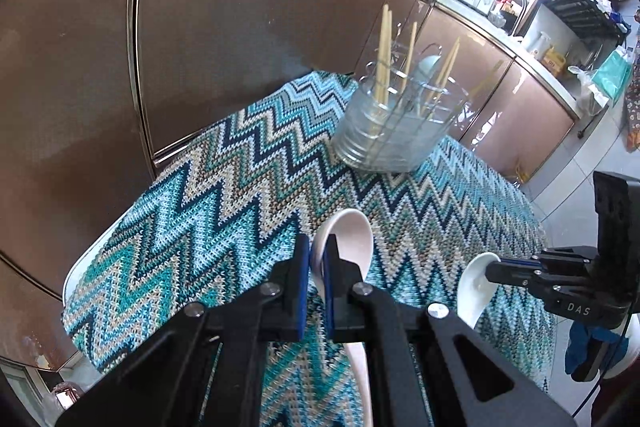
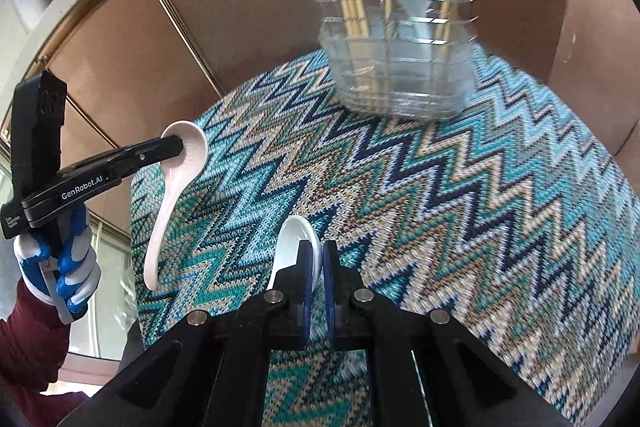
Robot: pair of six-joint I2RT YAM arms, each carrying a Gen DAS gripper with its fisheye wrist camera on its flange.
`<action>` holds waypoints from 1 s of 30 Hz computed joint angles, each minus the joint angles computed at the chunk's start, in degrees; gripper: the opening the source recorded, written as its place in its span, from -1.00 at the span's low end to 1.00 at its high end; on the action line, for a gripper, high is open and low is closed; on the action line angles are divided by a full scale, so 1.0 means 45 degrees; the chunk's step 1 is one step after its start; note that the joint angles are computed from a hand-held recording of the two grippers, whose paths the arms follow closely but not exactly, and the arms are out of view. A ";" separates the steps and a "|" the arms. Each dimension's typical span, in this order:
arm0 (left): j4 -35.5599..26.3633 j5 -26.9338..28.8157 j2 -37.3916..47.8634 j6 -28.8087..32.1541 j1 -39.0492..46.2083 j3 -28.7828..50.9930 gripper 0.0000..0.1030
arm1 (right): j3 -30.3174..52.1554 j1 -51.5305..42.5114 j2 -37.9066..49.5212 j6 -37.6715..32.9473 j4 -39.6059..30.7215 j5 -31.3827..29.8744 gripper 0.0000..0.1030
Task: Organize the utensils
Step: 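Close the left tool on a white spoon while the right tool grasps the other, then carry both white spoons over the clear holder and open both tools inside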
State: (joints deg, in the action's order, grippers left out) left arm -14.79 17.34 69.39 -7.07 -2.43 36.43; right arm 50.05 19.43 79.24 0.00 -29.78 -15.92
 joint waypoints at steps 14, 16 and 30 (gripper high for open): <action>-0.1852 -0.0464 -0.3513 -0.0850 -0.0918 -0.0239 -0.89 | -0.1136 -0.0844 -0.4830 0.0183 -0.1941 0.0268 -0.89; -0.2150 -0.0513 -0.4047 -0.1000 -0.1138 -0.0209 -0.89 | -0.1275 -0.0815 -0.5488 0.0339 -0.2168 0.0319 -0.89; -0.4593 -0.2297 -0.7221 -0.2133 -0.3047 0.0676 -0.89 | -0.0746 0.0460 -0.9219 0.1293 -0.4329 0.1894 -0.89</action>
